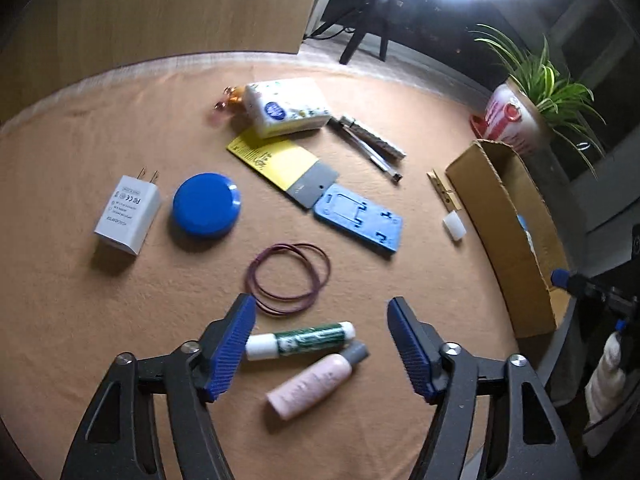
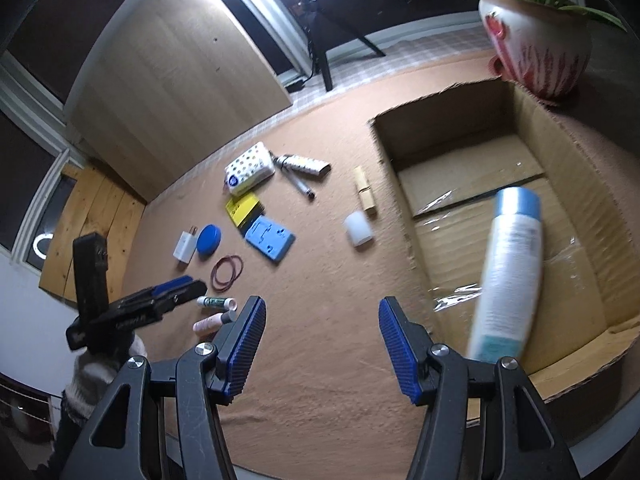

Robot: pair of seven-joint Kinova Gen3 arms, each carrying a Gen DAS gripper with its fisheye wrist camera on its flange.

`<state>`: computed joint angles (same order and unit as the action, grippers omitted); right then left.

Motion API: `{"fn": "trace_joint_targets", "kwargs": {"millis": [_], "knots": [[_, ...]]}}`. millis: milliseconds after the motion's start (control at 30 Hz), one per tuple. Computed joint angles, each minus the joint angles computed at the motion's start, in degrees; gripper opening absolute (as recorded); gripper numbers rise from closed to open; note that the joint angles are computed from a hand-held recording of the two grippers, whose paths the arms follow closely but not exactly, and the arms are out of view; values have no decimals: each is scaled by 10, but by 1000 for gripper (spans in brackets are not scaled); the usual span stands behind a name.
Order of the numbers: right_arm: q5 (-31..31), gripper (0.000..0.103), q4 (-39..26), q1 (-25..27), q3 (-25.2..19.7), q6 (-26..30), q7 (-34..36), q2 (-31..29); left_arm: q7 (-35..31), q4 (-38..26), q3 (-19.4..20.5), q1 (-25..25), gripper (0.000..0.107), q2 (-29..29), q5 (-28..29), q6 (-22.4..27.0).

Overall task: Organize objects
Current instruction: 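Grasp the green lip balm with the right tool while the left tool grasps the pink bottle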

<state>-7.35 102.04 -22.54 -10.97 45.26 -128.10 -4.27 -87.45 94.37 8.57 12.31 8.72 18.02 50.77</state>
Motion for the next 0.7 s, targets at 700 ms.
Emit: {"fn": "trace_joint_targets", "kwargs": {"millis": [700], "knots": [[-32,55,-33,-42,-12,0,32,63,9,67,4,18,40,-24,-11,-8]]}}
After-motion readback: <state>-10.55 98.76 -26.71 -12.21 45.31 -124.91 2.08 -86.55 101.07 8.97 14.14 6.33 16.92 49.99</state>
